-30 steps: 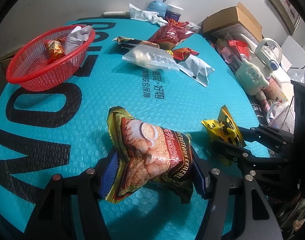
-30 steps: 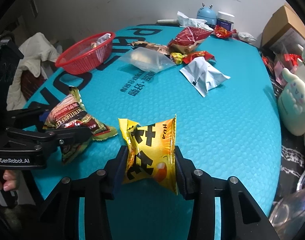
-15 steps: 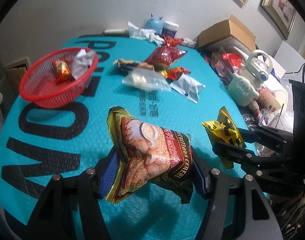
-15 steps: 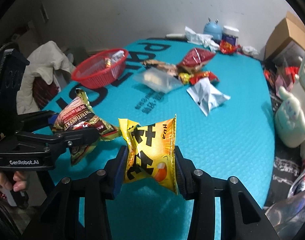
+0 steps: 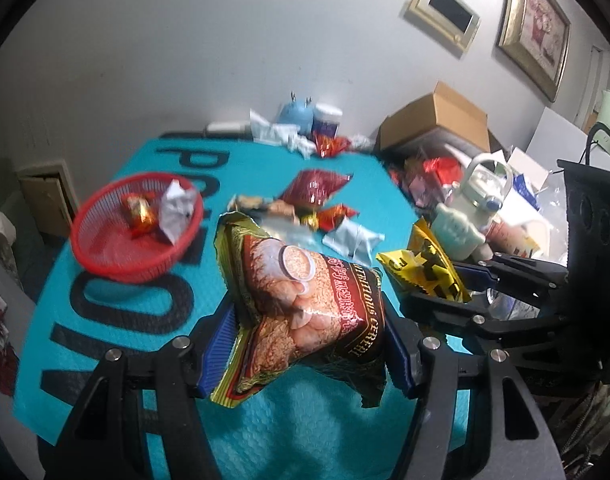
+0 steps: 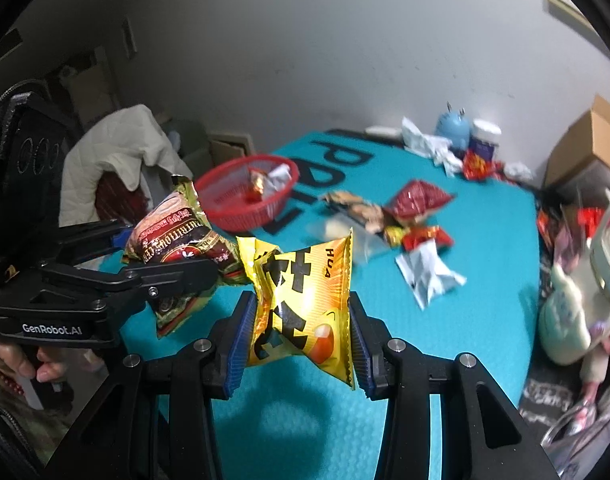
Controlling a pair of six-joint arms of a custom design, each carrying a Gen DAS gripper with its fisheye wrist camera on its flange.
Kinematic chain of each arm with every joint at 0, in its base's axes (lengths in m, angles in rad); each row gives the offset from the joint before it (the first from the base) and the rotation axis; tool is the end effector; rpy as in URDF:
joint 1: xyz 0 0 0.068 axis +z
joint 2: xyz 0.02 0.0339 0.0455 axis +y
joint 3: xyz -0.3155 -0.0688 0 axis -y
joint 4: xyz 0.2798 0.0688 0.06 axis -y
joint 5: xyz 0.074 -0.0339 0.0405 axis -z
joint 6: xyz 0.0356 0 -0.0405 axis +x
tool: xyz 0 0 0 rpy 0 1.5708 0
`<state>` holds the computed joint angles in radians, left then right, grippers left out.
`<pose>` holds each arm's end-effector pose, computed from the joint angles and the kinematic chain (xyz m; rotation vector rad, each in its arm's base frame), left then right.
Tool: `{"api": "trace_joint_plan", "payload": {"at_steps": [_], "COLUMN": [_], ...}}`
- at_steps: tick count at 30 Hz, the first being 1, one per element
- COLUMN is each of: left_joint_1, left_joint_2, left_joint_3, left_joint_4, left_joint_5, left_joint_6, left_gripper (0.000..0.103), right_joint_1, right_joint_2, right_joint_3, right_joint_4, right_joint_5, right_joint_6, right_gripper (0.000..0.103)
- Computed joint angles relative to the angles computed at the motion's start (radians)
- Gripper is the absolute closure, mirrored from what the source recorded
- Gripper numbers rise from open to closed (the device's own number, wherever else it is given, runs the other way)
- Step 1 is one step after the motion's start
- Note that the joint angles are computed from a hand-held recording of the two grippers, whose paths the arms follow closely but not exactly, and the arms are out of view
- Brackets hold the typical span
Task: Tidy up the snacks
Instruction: 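Lift both held bags and carry them over the red basket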
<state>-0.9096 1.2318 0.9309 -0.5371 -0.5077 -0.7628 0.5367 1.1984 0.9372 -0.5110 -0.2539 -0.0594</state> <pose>0.1797 -0.2028 0.3073 -0.0592 2.2898 -0.2527 0.2264 0.1451 0.3174 -0.8182 2.2286 0.5305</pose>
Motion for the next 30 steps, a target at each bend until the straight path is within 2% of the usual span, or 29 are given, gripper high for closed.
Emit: {"api": "trace_joint_plan", "payload": {"at_steps": [8, 15, 21, 30], "left_joint_1": [0.026, 0.070, 0.127, 0.262], "left_joint_2": [-0.055, -0.088, -0.110, -0.129], "left_joint_3": [0.045, 0.097, 0.138, 0.165], "left_joint_4": [-0.019, -0.053, -0.078, -0.075], "left_joint_5": [-0.017, -0.071, -0.120, -0.128], "left_joint_6": [0.054, 0.121, 0.200, 0.295], "left_gripper": [0.039, 0.039, 0.039, 0.039], "right_joint_1": [0.015, 0.047, 0.071, 0.102], "right_joint_2": [0.019, 0.066, 0.143, 0.294], "right_joint_3": [0.086, 0.182, 0.273, 0.435], "right_joint_4": [0.013, 0.031, 0.052, 0.075], "right_joint_5": [-0.009, -0.009, -0.010, -0.020], "right_joint_6": [-0.025, -0.046, -0.052, -0.071], "right_gripper": [0.060, 0.060, 0.060, 0.060]}}
